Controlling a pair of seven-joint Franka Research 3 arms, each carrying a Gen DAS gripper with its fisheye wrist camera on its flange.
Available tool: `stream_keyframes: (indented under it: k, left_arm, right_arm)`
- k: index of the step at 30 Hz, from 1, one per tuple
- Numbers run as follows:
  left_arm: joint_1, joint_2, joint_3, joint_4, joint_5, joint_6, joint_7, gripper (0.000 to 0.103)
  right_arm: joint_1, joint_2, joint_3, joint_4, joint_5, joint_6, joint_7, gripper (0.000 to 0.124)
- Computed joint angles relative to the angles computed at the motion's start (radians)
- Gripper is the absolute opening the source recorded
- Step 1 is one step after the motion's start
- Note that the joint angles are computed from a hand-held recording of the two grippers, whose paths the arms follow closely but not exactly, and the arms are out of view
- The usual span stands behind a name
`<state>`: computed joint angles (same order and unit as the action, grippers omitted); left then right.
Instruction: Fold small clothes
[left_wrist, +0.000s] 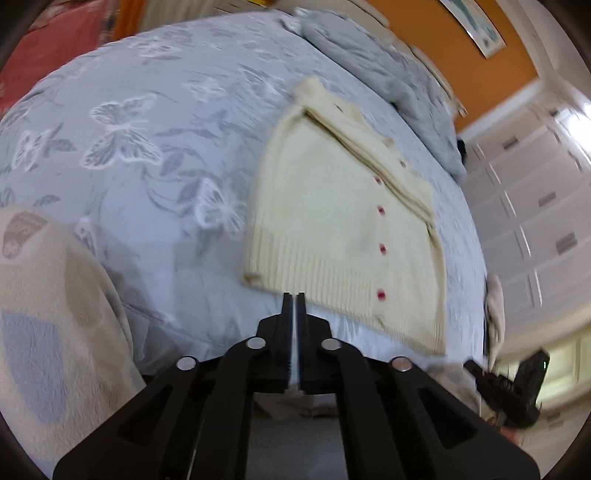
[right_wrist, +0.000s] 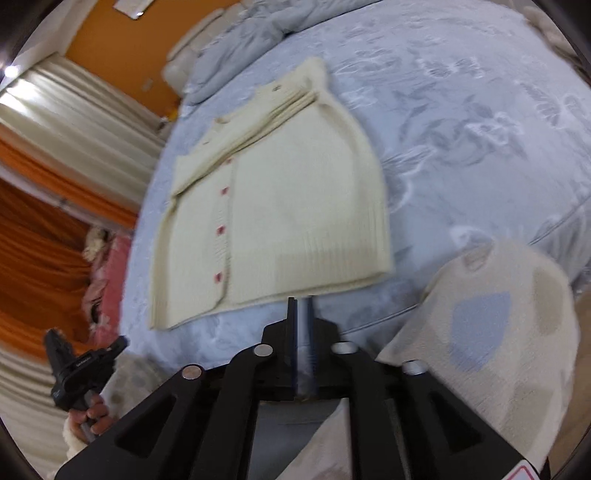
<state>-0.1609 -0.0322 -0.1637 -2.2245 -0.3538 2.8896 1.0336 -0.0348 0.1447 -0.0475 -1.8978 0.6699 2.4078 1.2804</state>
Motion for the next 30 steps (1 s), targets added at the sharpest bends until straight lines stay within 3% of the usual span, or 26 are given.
stream_keyframes:
  k: [1,2,3,4,7,9,12,13,14,15,16,17,20,23,25,30]
  left_arm:
    - [0.007,0.023,0.004,0.028,0.024,-0.021,-0.027,0.041]
    - [0.017,0.039,0.006,0.047,0.118,-0.044,-0.113,0.08]
    - [0.027,0.049,0.013,0.061,0.282,-0.065,-0.262,0.089]
    - [0.017,0.073,0.033,0.087,0.411,-0.062,-0.37,0.089]
    - [0.033,0.171,0.02,0.209,0.536,-0.143,-0.425,0.091]
    - [0.042,0.224,0.01,0.26,0.533,-0.168,-0.399,0.091]
    - [0.058,0.29,-0.009,0.314,0.483,-0.197,-0.354,0.091]
    - [0.066,0.307,-0.015,0.319,0.455,-0.194,-0.35,0.09]
    - [0.076,0.306,-0.024,0.305,0.425,-0.18,-0.338,0.08]
    - [0.096,0.313,-0.043,0.3,0.376,-0.169,-0.302,0.054]
    - [0.106,0.317,-0.052,0.303,0.347,-0.181,-0.279,0.038]
    - [0.117,0.316,-0.06,0.301,0.317,-0.18,-0.253,0.008]
    - [0.14,0.273,-0.083,0.263,0.221,-0.118,-0.177,0.008]
    - [0.145,0.196,-0.093,0.22,0.156,-0.075,-0.106,0.007]
    - [0.148,0.14,-0.105,0.189,0.058,-0.068,-0.024,0.007]
    - [0.087,0.031,-0.072,0.112,-0.049,-0.105,0.055,0.007]
  right_arm:
    - [0.008,0.009,0.0,0.012,-0.024,0.03,0.009,0.063]
    - [0.013,0.015,0.002,0.015,-0.035,0.058,0.015,0.078]
    - [0.021,0.035,0.003,0.035,-0.056,0.087,0.028,0.078]
    - [0.024,0.065,0.002,0.071,-0.086,0.077,0.042,0.078]
    - [0.043,0.188,-0.012,0.211,-0.225,-0.01,0.159,0.078]
    - [0.029,0.274,-0.001,0.315,-0.226,-0.108,0.22,0.078]
    - [0.028,0.334,0.01,0.369,-0.238,-0.102,0.265,0.079]
    - [0.024,0.342,0.018,0.373,-0.234,-0.091,0.261,0.079]
    - [0.017,0.354,0.029,0.382,-0.222,-0.083,0.25,0.07]
    - [0.007,0.355,0.041,0.38,-0.202,-0.078,0.233,0.03]
    - [-0.004,0.357,0.053,0.382,-0.178,-0.082,0.217,0.009]
    - [-0.024,0.354,0.073,0.379,-0.127,-0.075,0.193,0.01]
    - [-0.065,0.272,0.122,0.296,0.038,0.012,0.068,0.009]
    - [-0.083,0.175,0.126,0.223,0.163,0.026,-0.04,0.008]
    - [-0.08,0.132,0.103,0.194,0.192,0.009,-0.078,0.008]
    - [-0.069,0.024,0.039,0.078,0.198,-0.062,-0.111,0.008]
